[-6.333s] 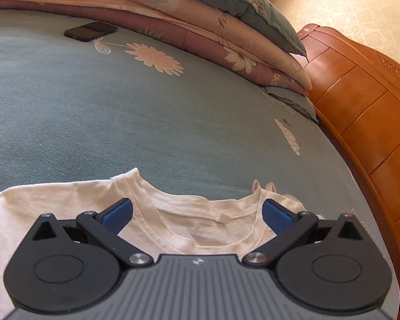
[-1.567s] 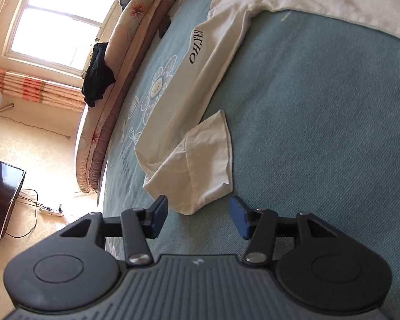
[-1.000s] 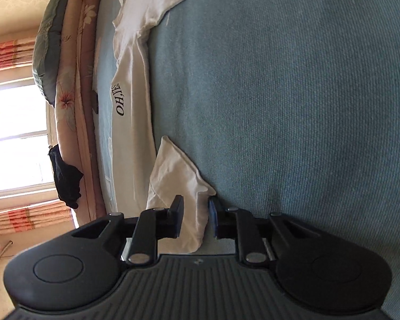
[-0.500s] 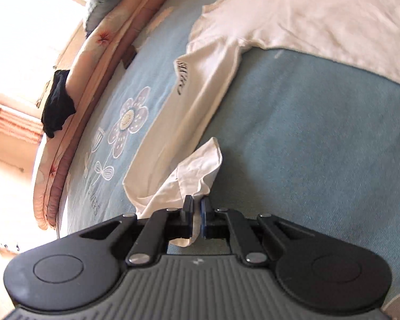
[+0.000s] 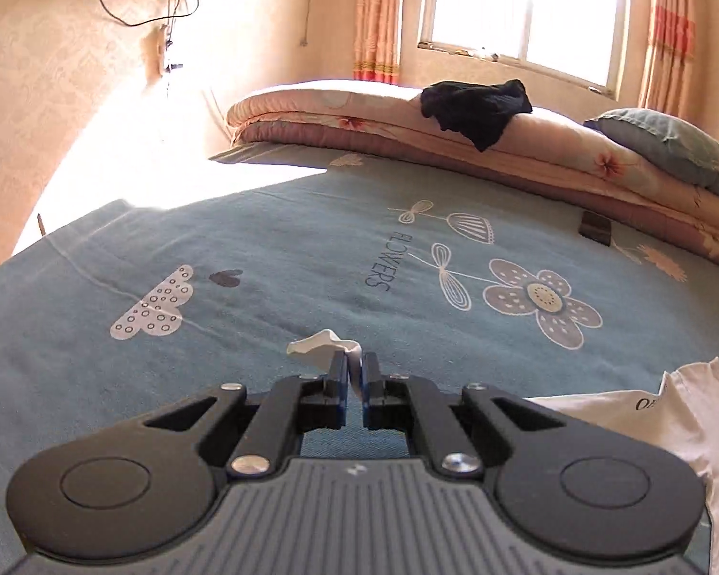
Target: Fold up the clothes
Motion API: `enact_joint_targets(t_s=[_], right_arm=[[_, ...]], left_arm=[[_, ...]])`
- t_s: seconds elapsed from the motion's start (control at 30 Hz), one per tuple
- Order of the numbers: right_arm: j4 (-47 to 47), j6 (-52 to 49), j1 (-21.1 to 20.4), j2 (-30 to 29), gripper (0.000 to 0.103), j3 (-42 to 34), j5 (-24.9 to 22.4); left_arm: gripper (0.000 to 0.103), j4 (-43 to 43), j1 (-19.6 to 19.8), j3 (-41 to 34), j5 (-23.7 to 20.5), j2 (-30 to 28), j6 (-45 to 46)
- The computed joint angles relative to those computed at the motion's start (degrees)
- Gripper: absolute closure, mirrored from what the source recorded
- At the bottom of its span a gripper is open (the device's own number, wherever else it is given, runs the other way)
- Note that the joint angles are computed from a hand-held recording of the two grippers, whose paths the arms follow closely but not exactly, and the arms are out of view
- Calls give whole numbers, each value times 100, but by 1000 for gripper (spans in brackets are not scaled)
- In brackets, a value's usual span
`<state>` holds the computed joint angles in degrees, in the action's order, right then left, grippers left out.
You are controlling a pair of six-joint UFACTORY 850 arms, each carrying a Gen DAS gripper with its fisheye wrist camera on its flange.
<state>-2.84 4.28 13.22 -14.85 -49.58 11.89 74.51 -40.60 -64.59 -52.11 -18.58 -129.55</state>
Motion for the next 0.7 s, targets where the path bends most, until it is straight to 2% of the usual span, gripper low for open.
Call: enact_joint_targets(t_s=[0.13,0.23,0.3,0.4,0.43,0.5,0.53,0.6,0.7], right_arm=[[101,-103,12,-1,0,-6,2],[160,-151,19,-5,0,-9,11],[189,-171,24,-4,0,-13,1],[222,-202,29,-3,0,-4,21],[224,-207,29,-2,0,4,38],[211,-201,25,0,0,22,77],[204,-193,24,0,0,26,90],[193,-190,21,-2,0,28,101],[146,-150,15,2,0,0,30]], left_arm=[[98,-636,57,221,221,17,12],[89,-1313,101,247,368,-41,335],[88,-1615,64,287,324,-29,430],[88,-1789,-37,218,-96,-40,488],[86,-1798,-70,161,-282,-61,504],[72,-1658,-86,67,-420,-100,573],[61,-1565,-87,22,-453,-119,616],[58,-1378,-87,-66,-514,-158,703],[51,-1147,11,-134,-372,-243,613]])
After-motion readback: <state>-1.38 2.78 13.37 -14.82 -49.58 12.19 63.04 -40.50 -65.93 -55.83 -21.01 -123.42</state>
